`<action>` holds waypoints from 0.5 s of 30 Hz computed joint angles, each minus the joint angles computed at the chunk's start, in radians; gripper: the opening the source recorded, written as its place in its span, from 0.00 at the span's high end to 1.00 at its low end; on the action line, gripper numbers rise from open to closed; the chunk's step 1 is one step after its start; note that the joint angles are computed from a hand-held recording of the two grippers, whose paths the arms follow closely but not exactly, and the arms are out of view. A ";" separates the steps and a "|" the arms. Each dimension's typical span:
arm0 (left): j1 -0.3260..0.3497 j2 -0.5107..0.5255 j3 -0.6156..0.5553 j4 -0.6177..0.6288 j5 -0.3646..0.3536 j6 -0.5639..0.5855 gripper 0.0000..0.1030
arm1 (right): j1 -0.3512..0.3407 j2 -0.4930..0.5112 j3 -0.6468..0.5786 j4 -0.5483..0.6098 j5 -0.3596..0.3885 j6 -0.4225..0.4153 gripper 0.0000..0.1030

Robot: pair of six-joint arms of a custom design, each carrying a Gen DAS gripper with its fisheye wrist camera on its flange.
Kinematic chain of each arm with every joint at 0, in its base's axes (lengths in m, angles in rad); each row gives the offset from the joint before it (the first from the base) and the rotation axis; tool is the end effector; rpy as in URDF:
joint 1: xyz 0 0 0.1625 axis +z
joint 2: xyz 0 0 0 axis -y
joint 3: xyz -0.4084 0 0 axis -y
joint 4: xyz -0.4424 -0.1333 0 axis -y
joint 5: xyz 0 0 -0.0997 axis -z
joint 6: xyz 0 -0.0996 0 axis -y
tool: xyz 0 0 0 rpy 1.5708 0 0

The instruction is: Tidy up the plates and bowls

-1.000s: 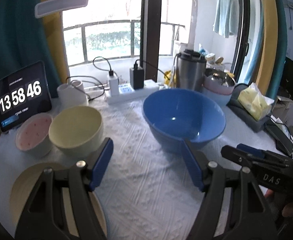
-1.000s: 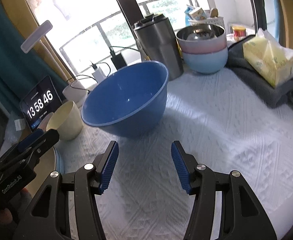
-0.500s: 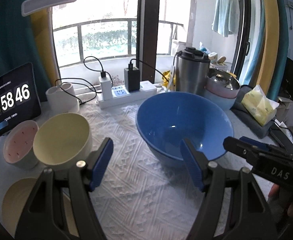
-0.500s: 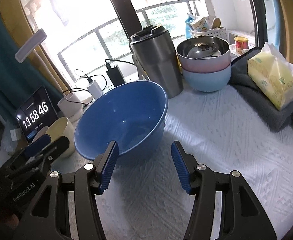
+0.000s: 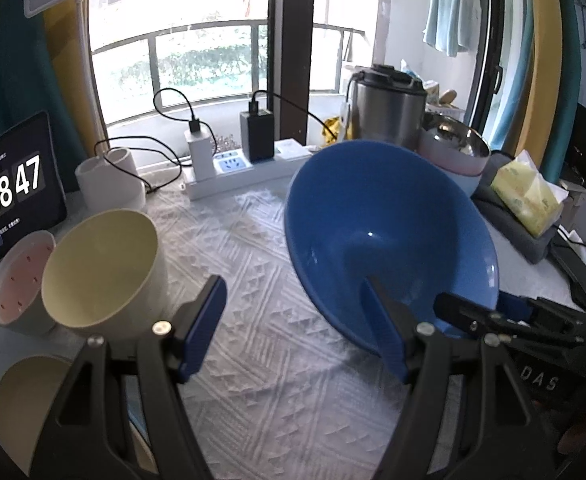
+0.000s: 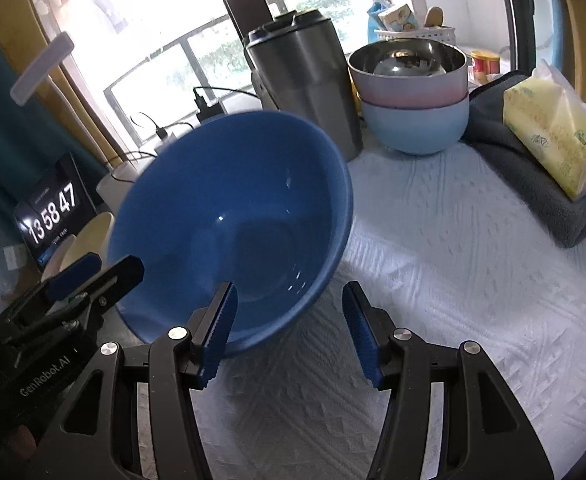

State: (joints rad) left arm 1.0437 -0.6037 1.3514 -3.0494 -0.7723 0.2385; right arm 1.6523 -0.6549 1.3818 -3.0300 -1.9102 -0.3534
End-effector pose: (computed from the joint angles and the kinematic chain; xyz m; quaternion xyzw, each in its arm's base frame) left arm -0.2161 -0.7781 0.1083 0.1926 0.8501 -0.3781 0.3119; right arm 0.1642 -0.7806 0.1141 0.1395 -0.9117 0.3283 0.2041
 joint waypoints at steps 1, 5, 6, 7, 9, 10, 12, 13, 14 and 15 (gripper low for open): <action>0.001 0.003 -0.001 -0.001 0.001 0.002 0.31 | 0.000 0.002 0.000 -0.002 -0.004 -0.003 0.44; 0.004 0.006 -0.010 0.045 0.004 -0.037 0.32 | -0.001 0.004 0.003 0.002 -0.014 -0.012 0.57; 0.004 0.008 -0.012 0.048 0.005 -0.039 0.33 | -0.001 0.004 0.005 0.000 -0.017 -0.019 0.62; 0.004 0.009 -0.013 0.057 0.005 -0.041 0.43 | -0.001 0.005 0.007 -0.001 -0.021 -0.025 0.64; 0.006 0.007 -0.013 0.089 -0.005 -0.051 0.53 | -0.001 0.004 0.012 -0.005 -0.024 -0.033 0.70; 0.007 0.006 -0.010 0.092 -0.016 -0.049 0.60 | -0.001 0.003 0.015 -0.010 -0.026 -0.037 0.72; 0.008 0.004 -0.007 0.113 -0.022 -0.053 0.66 | 0.001 0.003 0.016 -0.017 -0.027 -0.045 0.78; 0.008 0.002 -0.003 0.117 -0.028 -0.057 0.68 | 0.002 0.003 0.016 -0.018 -0.023 -0.047 0.79; 0.006 0.001 0.001 0.115 -0.025 -0.058 0.68 | 0.003 0.000 0.020 -0.022 -0.017 -0.051 0.80; 0.005 0.000 0.005 0.110 -0.025 -0.056 0.68 | 0.005 0.001 0.021 -0.026 -0.018 -0.054 0.81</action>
State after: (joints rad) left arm 1.0486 -0.6039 1.3567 -2.9390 -0.7971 0.1823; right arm 1.6575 -0.6539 1.4028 -3.0562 -1.9285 -0.4078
